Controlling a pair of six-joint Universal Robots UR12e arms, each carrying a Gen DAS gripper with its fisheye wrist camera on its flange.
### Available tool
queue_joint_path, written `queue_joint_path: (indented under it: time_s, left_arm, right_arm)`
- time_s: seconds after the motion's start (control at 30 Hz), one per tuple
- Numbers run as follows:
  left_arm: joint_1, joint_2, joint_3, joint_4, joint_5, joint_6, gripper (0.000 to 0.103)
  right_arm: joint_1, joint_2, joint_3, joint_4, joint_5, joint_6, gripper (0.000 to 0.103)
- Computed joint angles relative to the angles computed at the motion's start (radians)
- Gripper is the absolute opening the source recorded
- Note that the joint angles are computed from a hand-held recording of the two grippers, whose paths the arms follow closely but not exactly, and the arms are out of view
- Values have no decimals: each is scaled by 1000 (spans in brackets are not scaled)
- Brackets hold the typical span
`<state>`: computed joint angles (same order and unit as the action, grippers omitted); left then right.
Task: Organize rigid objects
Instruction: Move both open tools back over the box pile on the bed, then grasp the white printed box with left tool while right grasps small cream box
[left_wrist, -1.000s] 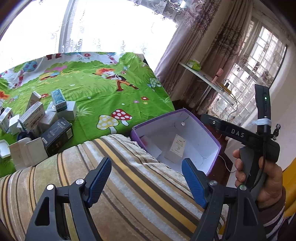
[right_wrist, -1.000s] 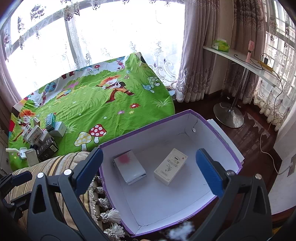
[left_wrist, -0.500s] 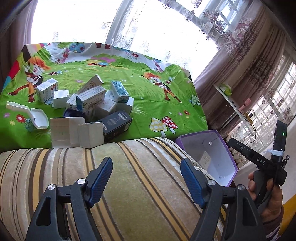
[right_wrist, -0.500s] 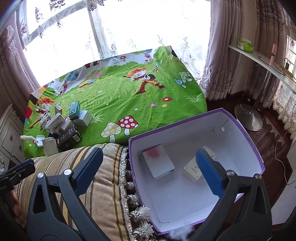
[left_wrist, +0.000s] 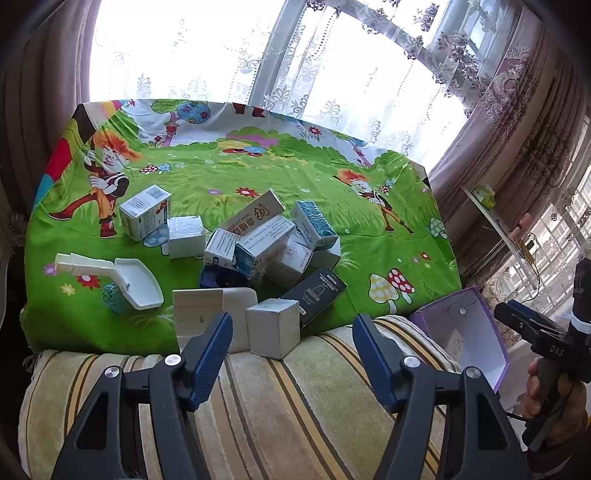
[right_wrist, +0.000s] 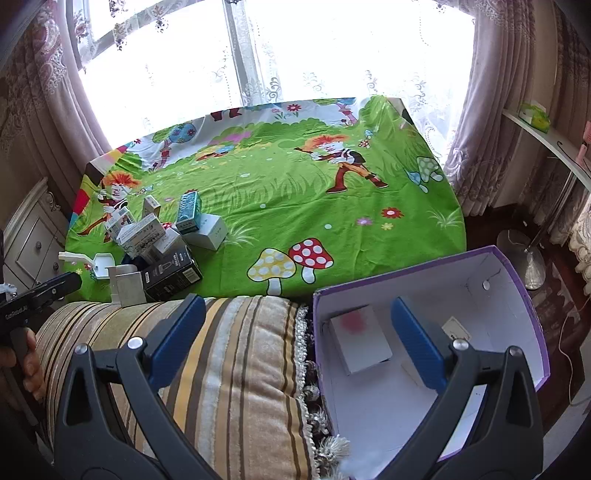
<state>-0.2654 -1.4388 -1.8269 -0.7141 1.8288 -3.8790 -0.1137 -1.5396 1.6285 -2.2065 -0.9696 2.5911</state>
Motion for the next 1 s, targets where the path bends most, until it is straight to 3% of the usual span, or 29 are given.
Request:
queue_joint_path:
  time_s: [0.17, 0.63, 1.0]
  left_arm:
    - [41, -21, 15, -14, -30, 82, 66]
    - [119, -76, 45, -33, -109, 245, 66]
    - [154, -91, 35, -13, -179, 273, 59]
  right_arm:
    - [36, 27, -40, 18, 15, -45, 101]
    - [169, 153, -221, 219, 61, -234, 101]
    - [265, 231, -317, 299, 51, -402, 101]
